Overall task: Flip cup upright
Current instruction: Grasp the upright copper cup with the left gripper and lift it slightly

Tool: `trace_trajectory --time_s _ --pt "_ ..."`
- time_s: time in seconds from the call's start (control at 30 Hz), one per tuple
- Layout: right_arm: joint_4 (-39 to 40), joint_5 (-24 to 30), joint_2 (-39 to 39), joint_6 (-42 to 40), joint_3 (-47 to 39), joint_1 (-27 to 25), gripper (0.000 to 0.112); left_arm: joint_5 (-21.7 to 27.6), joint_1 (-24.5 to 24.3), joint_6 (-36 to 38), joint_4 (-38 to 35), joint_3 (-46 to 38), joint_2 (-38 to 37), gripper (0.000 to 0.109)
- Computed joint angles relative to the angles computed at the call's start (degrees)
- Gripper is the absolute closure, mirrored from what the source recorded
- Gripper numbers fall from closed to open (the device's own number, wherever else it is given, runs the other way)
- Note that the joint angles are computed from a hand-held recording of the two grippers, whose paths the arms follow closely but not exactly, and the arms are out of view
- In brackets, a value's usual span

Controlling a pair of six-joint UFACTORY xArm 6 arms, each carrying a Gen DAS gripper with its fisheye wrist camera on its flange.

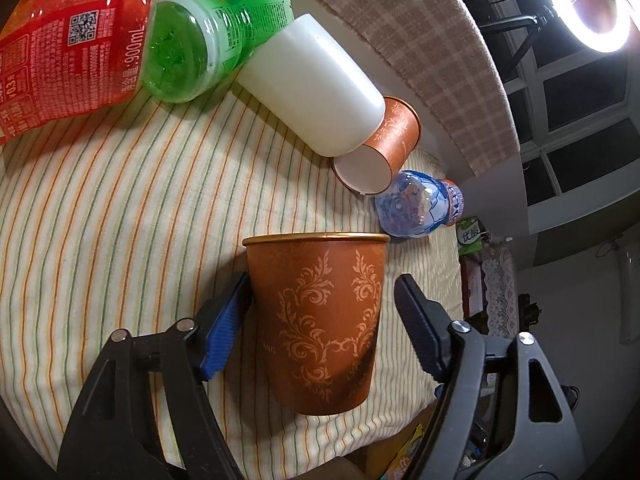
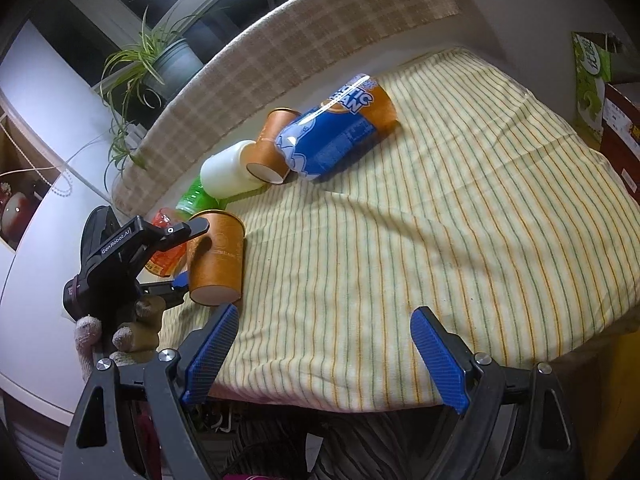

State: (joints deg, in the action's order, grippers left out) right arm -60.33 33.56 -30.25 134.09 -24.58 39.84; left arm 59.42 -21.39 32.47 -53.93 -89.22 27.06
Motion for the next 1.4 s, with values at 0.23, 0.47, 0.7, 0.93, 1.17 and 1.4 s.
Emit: trace_trajectory --time_s 0.23,0.47,0.7,0.93,1.17,1.4 --pt "-0.17 -1.24 0.42 0.75 0.29 -0.80 0.023 -1.50 -0.52 1.07 0.49 0.51 -0.37 0.041" --pt "-0.06 -1.51 1.14 0.32 -0.34 -1.13 0.023 -7.14 -1.74 6.07 0.50 4.61 -4.24 0.041" --pt "-0.50 -2.14 2.64 0.27 -1.55 -1.38 0.023 -14.08 -3.02 12.40 0.14 8.63 -7.96 0.041" --pt "-0.98 -2.95 3.38 0.78 -1.95 -1.75 0.023 -24.15 -5.16 19.32 -1.06 12.19 -10.47 0.041" --pt "-1.48 -3.64 3.52 1.38 -1.77 -1.99 0.023 -32.00 -7.57 27.23 -5.90 13.94 -10.83 0.041" --pt "-1.20 -2.84 4.40 0.40 -2.80 -1.50 0.023 -35.61 -9.04 31.32 -8.41 14.23 -9.98 0.041"
